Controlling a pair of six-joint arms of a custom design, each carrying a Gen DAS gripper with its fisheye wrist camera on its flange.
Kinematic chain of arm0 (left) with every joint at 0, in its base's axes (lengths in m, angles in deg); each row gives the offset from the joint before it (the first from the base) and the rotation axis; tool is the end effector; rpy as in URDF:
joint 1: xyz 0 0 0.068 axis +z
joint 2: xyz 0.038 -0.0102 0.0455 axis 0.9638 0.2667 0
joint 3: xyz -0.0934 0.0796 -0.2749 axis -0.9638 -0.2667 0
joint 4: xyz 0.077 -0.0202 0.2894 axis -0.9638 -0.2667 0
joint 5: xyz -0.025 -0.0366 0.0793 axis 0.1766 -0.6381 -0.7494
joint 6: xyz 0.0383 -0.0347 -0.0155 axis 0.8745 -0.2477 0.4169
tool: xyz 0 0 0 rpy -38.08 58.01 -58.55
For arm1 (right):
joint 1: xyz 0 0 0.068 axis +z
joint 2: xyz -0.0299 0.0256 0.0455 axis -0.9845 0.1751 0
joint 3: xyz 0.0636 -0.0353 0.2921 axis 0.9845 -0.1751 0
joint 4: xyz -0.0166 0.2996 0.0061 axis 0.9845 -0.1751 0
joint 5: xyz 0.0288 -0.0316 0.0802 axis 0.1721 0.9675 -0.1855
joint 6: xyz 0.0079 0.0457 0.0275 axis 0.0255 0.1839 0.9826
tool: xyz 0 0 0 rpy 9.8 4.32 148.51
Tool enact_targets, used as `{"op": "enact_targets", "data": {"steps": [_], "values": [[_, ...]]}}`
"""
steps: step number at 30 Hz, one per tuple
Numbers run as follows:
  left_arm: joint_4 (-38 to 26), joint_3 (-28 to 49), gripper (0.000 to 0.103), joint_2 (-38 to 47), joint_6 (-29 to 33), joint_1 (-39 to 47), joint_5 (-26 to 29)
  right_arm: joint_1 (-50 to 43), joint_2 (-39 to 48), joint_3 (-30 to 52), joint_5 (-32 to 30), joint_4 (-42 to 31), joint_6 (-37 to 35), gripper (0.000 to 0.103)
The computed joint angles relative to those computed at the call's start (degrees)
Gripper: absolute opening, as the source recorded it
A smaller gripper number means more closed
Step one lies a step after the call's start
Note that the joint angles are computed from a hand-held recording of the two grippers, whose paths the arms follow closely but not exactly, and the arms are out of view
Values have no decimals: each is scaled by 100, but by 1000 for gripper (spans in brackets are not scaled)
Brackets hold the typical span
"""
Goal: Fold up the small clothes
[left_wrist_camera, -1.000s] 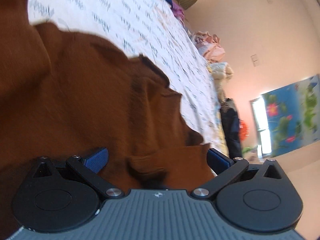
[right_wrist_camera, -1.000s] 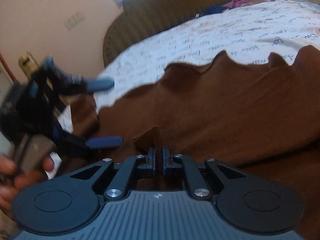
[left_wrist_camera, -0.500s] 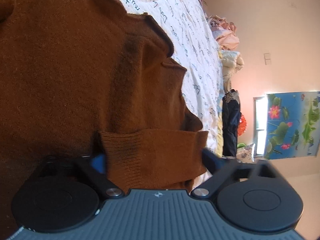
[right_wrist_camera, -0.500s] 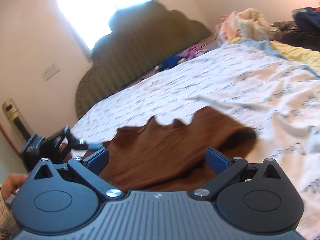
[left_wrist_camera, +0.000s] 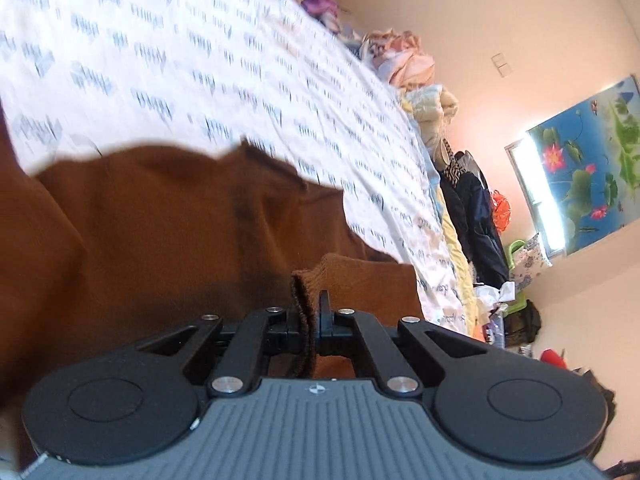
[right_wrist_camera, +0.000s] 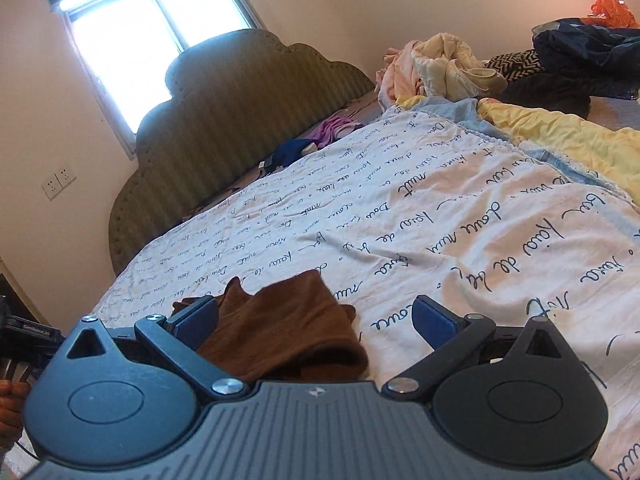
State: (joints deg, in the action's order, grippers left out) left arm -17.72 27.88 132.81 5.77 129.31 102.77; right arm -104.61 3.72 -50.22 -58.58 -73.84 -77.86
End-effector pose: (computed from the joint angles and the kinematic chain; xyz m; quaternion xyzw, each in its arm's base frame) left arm 0.1216 0.1239 0.1668 -0.2423 0.8642 -0.3065 0.3171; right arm 0.2430 -0.0781 0.1049 -0.0666 0.8297 0.3486 0.4308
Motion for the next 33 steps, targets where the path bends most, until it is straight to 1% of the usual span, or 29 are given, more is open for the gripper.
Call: {"op": "enact_targets", "data": {"steps": [1, 3, 4, 5, 6, 7, 9, 11, 14, 16, 17, 18, 19, 20, 21, 22, 24, 27, 29, 31, 33], "values": [[-365, 171, 3, 14, 480, 309, 6, -1, -5, 49, -64, -142, -69, 103], [-816, 451, 3, 198, 1178, 853, -75, 94, 61, 132, -62, -201, -37, 103], [-936, 551, 3, 295, 1454, 1102, -164, 176, 117, 204, -35, -307, -78, 103], [-940, 605, 3, 383, 1598, 1253, -234, 301, 183, 282, 7, -408, -99, 103], [-933, 663, 3, 509, 1696, 1380, -333, 402, 264, 339, 29, -422, -89, 103], [-944, 759, 3, 757, 1917, 1594, -437, 505, 370, 397, 27, -392, -53, 103], [-777, 749, 3, 1041, 2053, 1783, -574, 750, 677, 614, 41, -416, 51, 103], [-565, 715, 3, 1379, 2213, 1895, -710, 978, 980, 785, 147, -183, 425, 103], [95, 397, 3, 1625, 2074, 1797, -975, 1346, 1578, 1267, 278, -238, 735, 103], [507, 208, 3, 1793, 1957, 1713, -1054, 1645, 1920, 1751, 590, -911, 383, 103], [573, 186, 3, 1877, 1927, 1694, -1000, 1746, 1998, 1817, 721, -967, 284, 103], [611, 168, 4, 1866, 1908, 1668, -965, 1838, 2076, 1842, 798, -953, 110, 99], [632, 151, 4, 1796, 1864, 1646, -954, 1913, 2081, 1788, 961, -817, 61, 70], [622, 144, 4, 1728, 1853, 1616, -948, 1991, 2044, 1708, 1249, -666, 67, 6], [616, 127, 4, 1645, 1846, 1567, -958, 2018, 2075, 1749, 1346, -741, 72, 7], [620, 103, 4, 1567, 1832, 1524, -977, 1971, 2127, 1768, 1201, -720, 96, 6], [566, 68, 4, 1427, 1860, 1495, -963, 1943, 1916, 1587, 1192, -530, 24, 6], [230, 78, 4, 1275, 2103, 1617, -718, 1771, 1438, 1402, 929, -413, 87, 6], [-23, 101, 4, 1209, 2252, 1694, -545, 1609, 1115, 1386, 708, -502, 65, 5], [-254, 91, 4, 1129, 2345, 1692, -414, 1492, 887, 1353, 672, -532, -9, 5], [-118, -47, 4, 947, 2194, 1540, -532, 1380, 900, 1473, 687, -725, -170, 5]]}}
